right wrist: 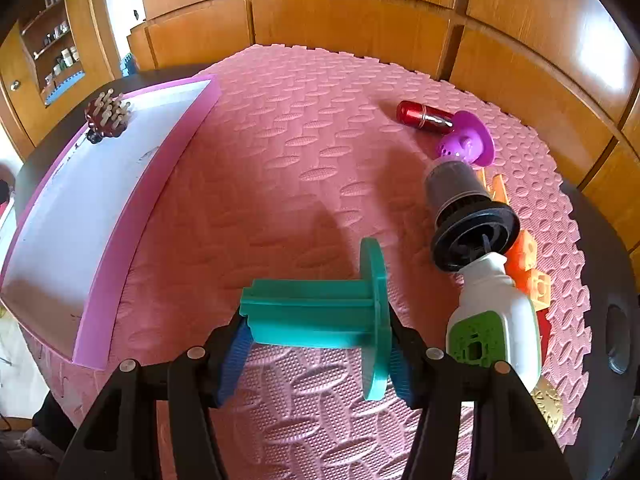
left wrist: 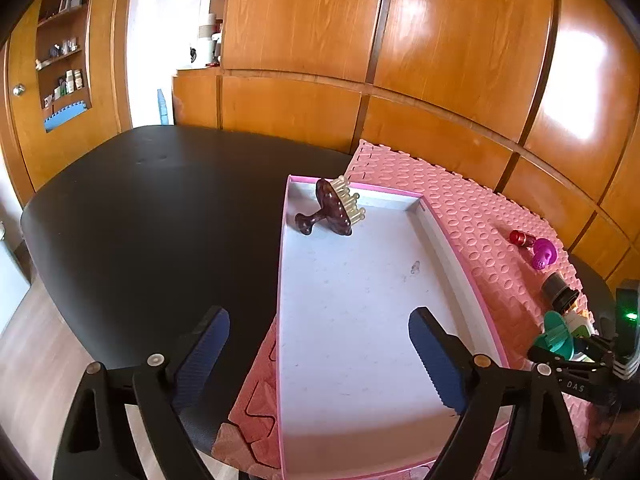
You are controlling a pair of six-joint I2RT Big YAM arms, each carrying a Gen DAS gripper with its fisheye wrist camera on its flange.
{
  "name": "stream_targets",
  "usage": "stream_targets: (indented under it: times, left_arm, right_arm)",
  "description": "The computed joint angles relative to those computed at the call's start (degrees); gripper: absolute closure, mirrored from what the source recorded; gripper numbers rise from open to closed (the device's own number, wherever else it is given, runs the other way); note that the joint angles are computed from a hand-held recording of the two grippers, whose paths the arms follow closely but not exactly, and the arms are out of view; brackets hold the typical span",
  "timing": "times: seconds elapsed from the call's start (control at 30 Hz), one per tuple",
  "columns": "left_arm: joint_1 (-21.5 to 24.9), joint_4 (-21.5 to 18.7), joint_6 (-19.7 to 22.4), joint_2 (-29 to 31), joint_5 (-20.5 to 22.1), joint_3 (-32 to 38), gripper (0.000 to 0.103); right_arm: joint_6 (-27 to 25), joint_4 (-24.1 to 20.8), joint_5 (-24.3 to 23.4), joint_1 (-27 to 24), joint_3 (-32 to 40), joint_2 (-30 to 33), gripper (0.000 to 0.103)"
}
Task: Organize rigid objects
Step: 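Carry the teal spool into the white tray and release it with the right gripper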
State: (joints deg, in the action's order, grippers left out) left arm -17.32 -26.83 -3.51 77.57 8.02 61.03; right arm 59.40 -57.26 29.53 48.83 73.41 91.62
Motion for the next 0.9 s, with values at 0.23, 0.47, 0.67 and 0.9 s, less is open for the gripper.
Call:
stream_targets:
  times: [0.23, 0.47, 0.67, 0.9]
  left_arm:
    - [0.2, 0.6, 0.4, -0.1, -1.4, -0.8, 0.005]
    - [1.9, 0.0, -1.3, -0.1, 1.7, -0.7, 0.003]
    - [3.6, 2.2, -0.5, -0.9, 0.7, -1.7, 0.003]
    - [6.2, 2.3, -0.6, -0.2, 0.9, -1.5, 0.001]
  right_arm:
    - [1.2, 0.1, 1.8, -0.2, 1.5, -0.2, 0.043]
    - [-5.8, 5.0, 2.6, -0.5, 7.6, 1.8, 0.043]
    - [-14.7, 8.4, -2.5, -1.3, 17.4, 9.0, 0.043]
    - [-18.3, 6.2, -10.6, -3.1, 32.3, 20.8, 0.043]
